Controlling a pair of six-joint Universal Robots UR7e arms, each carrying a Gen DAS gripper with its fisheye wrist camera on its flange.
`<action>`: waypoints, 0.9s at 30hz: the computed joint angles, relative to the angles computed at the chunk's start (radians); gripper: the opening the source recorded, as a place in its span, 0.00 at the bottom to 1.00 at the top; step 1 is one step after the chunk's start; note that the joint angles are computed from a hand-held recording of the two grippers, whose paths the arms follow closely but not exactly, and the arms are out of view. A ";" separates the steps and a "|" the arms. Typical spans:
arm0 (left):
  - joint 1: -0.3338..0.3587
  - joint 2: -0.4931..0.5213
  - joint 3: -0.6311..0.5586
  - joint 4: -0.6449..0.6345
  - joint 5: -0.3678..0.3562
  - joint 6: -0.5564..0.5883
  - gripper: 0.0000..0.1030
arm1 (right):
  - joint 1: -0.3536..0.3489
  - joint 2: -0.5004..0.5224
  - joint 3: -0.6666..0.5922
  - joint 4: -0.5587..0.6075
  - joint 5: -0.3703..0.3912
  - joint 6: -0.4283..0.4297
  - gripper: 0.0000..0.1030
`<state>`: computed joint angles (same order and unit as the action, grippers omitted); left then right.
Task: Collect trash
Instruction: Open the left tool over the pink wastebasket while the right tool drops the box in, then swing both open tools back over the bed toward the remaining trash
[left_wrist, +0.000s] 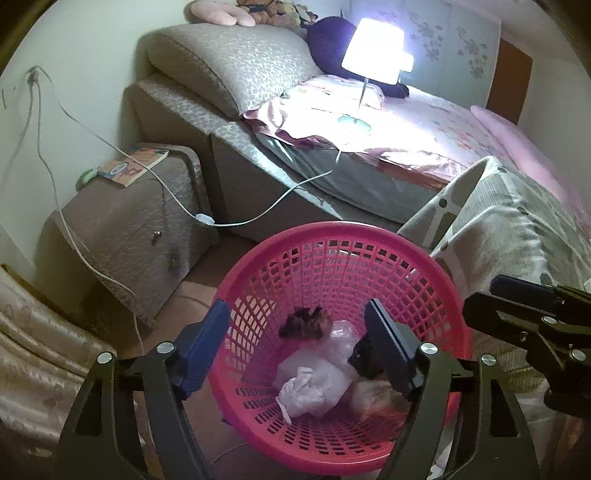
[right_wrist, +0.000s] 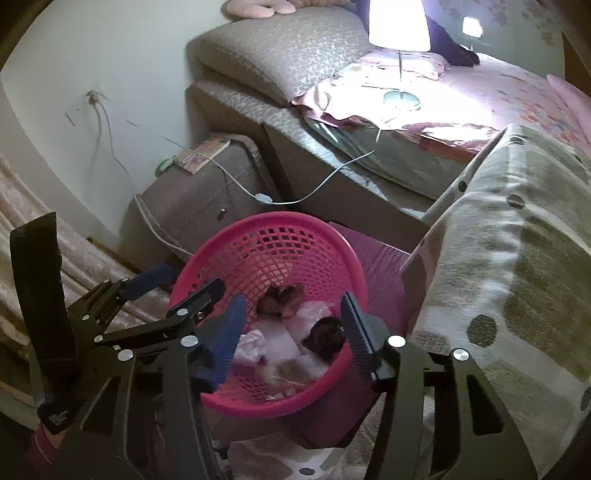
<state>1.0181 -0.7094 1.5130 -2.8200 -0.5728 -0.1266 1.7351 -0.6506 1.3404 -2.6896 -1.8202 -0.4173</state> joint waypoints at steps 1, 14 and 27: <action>-0.001 0.000 0.001 -0.005 0.001 0.000 0.73 | -0.001 -0.004 0.006 -0.007 -0.002 0.001 0.54; -0.033 0.010 0.021 -0.103 0.024 0.081 0.78 | -0.005 -0.085 0.132 -0.198 -0.029 -0.056 0.71; -0.090 0.035 0.030 -0.151 0.005 0.173 0.79 | -0.041 -0.220 0.334 -0.479 -0.057 -0.099 0.89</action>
<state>0.9286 -0.6748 1.5425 -2.9710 -0.5682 0.0466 1.6936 -0.8704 1.6747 -3.1681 -1.8773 -0.5160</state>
